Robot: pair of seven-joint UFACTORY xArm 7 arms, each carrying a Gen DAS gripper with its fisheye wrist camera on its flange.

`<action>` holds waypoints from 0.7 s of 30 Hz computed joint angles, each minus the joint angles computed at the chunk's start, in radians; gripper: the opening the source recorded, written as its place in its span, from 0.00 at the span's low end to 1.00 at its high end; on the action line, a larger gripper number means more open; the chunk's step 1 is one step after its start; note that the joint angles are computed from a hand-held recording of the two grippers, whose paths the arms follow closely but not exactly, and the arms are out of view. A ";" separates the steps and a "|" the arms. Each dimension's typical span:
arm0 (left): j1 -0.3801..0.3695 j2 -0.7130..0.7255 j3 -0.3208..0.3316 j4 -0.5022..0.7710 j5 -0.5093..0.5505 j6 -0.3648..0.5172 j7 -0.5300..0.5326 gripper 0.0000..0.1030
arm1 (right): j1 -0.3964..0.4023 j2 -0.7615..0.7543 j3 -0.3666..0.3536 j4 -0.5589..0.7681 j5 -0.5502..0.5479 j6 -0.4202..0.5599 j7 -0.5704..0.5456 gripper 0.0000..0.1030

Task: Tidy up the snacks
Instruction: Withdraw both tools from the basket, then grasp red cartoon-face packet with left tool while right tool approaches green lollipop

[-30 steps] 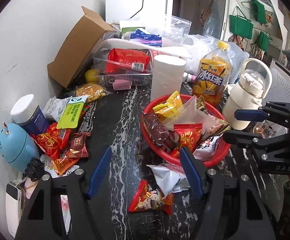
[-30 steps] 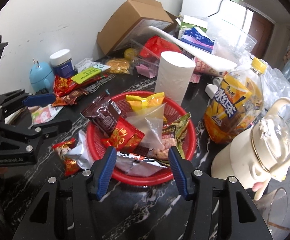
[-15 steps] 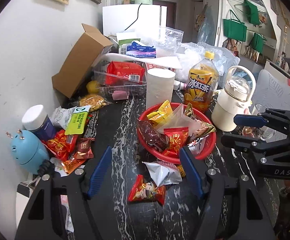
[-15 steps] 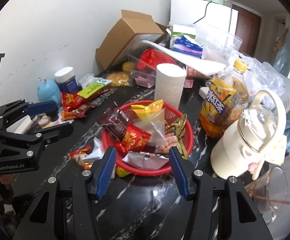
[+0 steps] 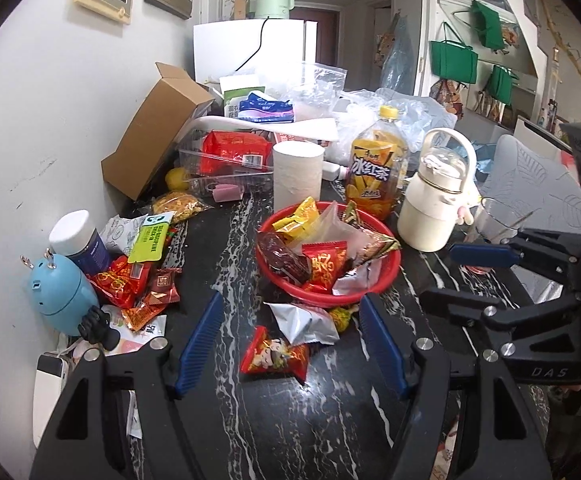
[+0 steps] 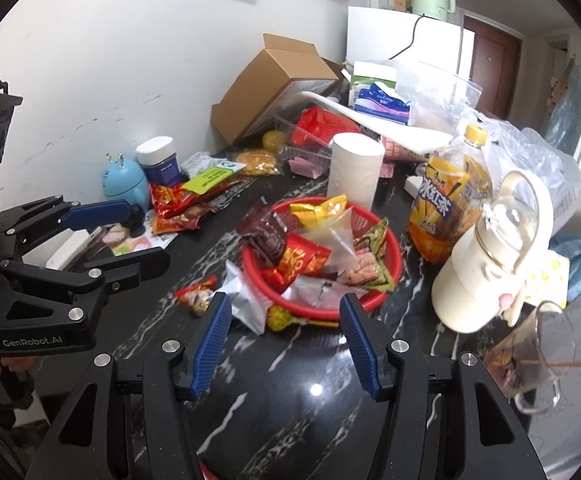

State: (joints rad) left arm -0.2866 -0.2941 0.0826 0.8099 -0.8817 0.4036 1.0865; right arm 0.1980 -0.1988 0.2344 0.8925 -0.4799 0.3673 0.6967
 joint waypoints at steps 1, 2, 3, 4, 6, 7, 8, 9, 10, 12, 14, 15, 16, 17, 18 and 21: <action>0.001 -0.007 0.001 -0.007 0.002 0.010 -0.001 0.67 | 0.002 -0.004 0.001 -0.007 0.004 -0.002 0.005 0.55; 0.002 -0.014 -0.001 -0.015 0.007 0.017 -0.006 0.67 | 0.004 -0.006 0.001 -0.014 0.010 -0.004 0.009 0.55; 0.003 -0.017 -0.001 -0.020 0.014 0.027 -0.009 0.67 | 0.006 -0.007 0.001 -0.021 0.017 -0.007 0.013 0.55; 0.003 -0.018 0.000 -0.025 0.018 0.035 -0.010 0.67 | 0.006 -0.010 0.003 -0.030 0.020 -0.011 0.019 0.58; 0.002 -0.019 -0.002 -0.035 0.022 0.046 -0.012 0.67 | 0.008 -0.014 0.003 -0.047 0.033 -0.019 0.028 0.60; 0.002 -0.017 -0.003 -0.040 0.026 0.054 -0.017 0.67 | 0.010 -0.015 0.001 -0.056 0.043 -0.025 0.027 0.60; 0.003 -0.014 -0.004 -0.043 0.030 0.062 -0.018 0.67 | 0.011 -0.014 0.000 -0.064 0.051 -0.031 0.029 0.60; 0.005 -0.007 -0.005 -0.044 0.036 0.070 -0.019 0.67 | 0.007 -0.012 0.003 -0.067 0.049 -0.030 0.036 0.61; 0.007 -0.002 -0.009 -0.047 0.040 0.070 -0.021 0.67 | 0.005 -0.010 0.004 -0.073 0.049 -0.031 0.041 0.61; 0.014 0.012 -0.018 -0.052 0.053 0.062 -0.032 0.67 | 0.008 -0.002 -0.003 -0.084 0.068 -0.036 0.039 0.61; 0.017 0.023 -0.020 -0.053 0.055 0.060 -0.032 0.67 | 0.010 0.003 -0.007 -0.092 0.078 -0.038 0.040 0.61; 0.018 0.034 -0.020 -0.051 0.053 0.061 -0.030 0.67 | 0.009 0.009 -0.008 -0.094 0.082 -0.039 0.042 0.61; 0.021 0.038 -0.021 -0.052 0.052 0.061 -0.029 0.67 | 0.010 0.015 -0.010 -0.094 0.086 -0.039 0.040 0.61; 0.024 0.046 -0.023 -0.050 0.051 0.060 -0.029 0.67 | 0.012 0.021 -0.014 -0.095 0.092 -0.041 0.034 0.61; 0.028 0.056 -0.026 -0.047 0.051 0.059 -0.032 0.67 | 0.016 0.030 -0.020 -0.094 0.104 -0.045 0.024 0.61; 0.042 0.087 -0.035 -0.032 0.057 0.062 -0.044 0.67 | 0.026 0.057 -0.037 -0.091 0.138 -0.058 -0.007 0.61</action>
